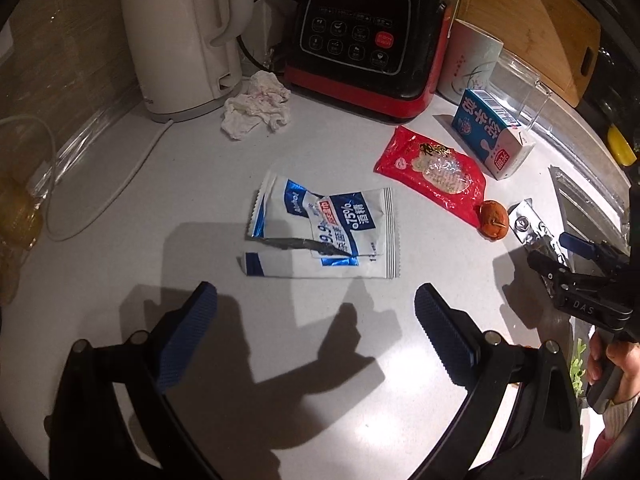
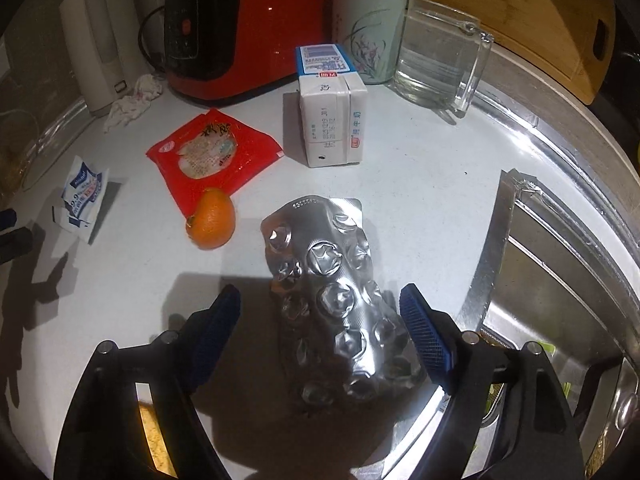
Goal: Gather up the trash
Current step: 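Move both grippers back over the counter toward the blister pack and wipe packet, then grasp the white wipe packet with the left gripper while the right gripper grasps the silver blister pack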
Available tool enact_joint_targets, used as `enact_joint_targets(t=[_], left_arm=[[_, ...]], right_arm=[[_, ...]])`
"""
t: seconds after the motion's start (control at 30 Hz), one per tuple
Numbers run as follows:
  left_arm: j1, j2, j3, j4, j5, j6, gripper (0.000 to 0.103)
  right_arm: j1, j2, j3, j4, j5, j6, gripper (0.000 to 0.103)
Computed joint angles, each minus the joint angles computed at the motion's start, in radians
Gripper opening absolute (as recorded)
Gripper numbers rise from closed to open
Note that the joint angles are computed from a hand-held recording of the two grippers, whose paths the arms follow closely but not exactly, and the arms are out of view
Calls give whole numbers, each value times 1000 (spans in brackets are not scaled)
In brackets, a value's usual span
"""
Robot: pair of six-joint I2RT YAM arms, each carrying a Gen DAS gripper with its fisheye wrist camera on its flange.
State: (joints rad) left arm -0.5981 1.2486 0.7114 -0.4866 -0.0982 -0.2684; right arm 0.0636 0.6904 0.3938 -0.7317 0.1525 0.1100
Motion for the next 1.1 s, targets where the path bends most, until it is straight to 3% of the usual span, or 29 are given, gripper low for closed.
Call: enact_joint_targets(t=[0.13, 0.2, 0.3, 0.47, 0.6, 0.8, 1.0, 1.1], left_arm=[[16, 68, 29, 61, -1, 109, 95], [39, 85, 36, 93, 20, 192, 95], [87, 121, 68, 98, 99, 320, 95], [142, 186, 117, 104, 205, 577, 95], [156, 236, 157, 91, 250, 852, 95], [178, 356, 274, -8, 344, 1147, 95], [176, 494, 368, -62, 356, 1224, 93], [192, 525, 413, -128, 398, 1216, 79]], right_arm=[[-76, 51, -6, 50, -70, -75, 80], [-111, 59, 2, 49, -101, -104, 74], [-141, 73, 28, 24, -129, -148, 58], [-156, 92, 53, -14, -151, -195, 55], [-151, 83, 68, -66, -155, -202, 55], [-227, 13, 111, -191, -242, -198, 55], [-255, -102, 167, -343, -302, -171, 56], [-260, -140, 197, -395, -328, -151, 56]])
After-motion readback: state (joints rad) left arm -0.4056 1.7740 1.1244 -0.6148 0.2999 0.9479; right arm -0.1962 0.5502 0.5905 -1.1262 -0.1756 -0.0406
